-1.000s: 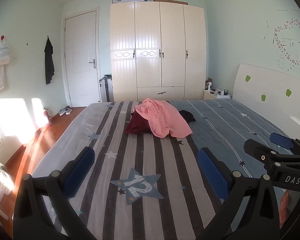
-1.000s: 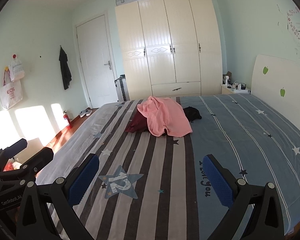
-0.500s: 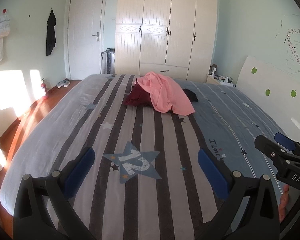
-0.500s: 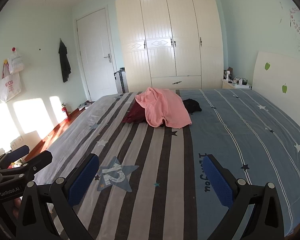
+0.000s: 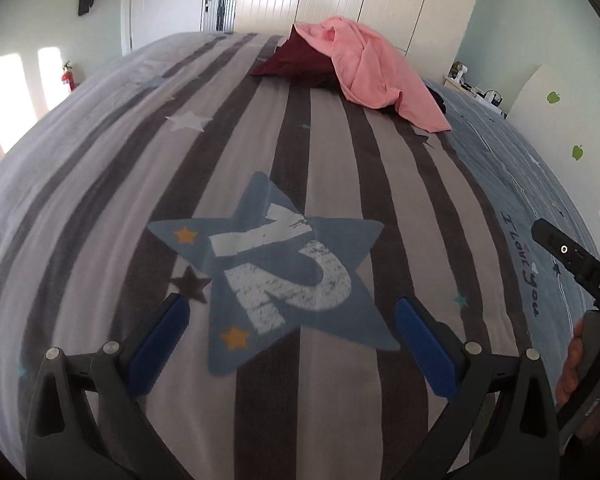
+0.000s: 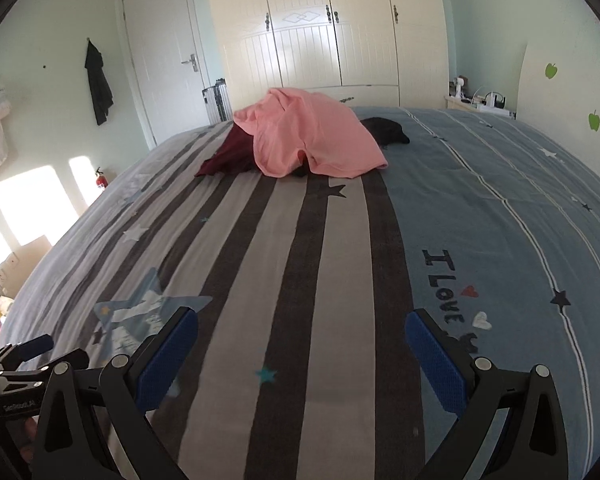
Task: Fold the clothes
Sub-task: 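Reach both grippers toward the crumpled pink shirt and grasp its edges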
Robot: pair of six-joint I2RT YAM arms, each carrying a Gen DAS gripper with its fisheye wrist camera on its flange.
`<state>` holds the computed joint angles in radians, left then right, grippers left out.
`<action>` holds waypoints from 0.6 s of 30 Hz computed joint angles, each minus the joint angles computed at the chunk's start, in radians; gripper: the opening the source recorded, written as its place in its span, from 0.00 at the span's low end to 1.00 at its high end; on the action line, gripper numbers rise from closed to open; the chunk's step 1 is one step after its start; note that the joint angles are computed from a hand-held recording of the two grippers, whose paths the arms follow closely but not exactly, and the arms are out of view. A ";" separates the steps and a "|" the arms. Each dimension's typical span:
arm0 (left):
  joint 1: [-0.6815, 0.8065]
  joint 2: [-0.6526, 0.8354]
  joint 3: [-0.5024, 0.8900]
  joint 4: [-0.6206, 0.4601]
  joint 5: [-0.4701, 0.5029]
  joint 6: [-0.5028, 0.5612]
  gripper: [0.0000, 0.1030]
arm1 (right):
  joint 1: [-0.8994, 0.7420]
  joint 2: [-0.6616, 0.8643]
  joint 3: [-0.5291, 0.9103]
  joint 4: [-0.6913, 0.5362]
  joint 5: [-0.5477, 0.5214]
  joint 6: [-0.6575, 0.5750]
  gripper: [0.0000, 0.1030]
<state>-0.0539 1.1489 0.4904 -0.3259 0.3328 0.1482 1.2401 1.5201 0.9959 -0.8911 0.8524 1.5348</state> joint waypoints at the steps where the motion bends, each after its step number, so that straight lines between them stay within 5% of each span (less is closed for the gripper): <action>1: -0.030 0.111 0.029 0.065 -0.017 -0.020 0.99 | -0.076 -0.018 -0.064 0.119 -0.021 -0.098 0.99; 4: -0.096 0.393 0.157 0.150 -0.053 -0.056 0.99 | -0.274 -0.023 -0.187 0.388 -0.093 -0.323 0.99; 7: -0.149 0.499 0.241 0.179 -0.106 -0.099 0.99 | -0.435 0.007 -0.250 0.574 -0.169 -0.480 0.99; 14: -0.251 0.678 0.517 0.097 -0.179 -0.267 0.99 | -0.677 0.030 -0.207 0.601 -0.335 -0.651 0.99; 18: -0.305 0.884 0.820 0.062 -0.224 -0.281 0.95 | -0.845 0.085 -0.126 0.637 -0.439 -0.799 0.99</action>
<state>-0.3594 2.0330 1.3105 -0.2639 0.1091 -0.1327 0.3954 1.6050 0.8697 -0.2543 0.4137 0.7358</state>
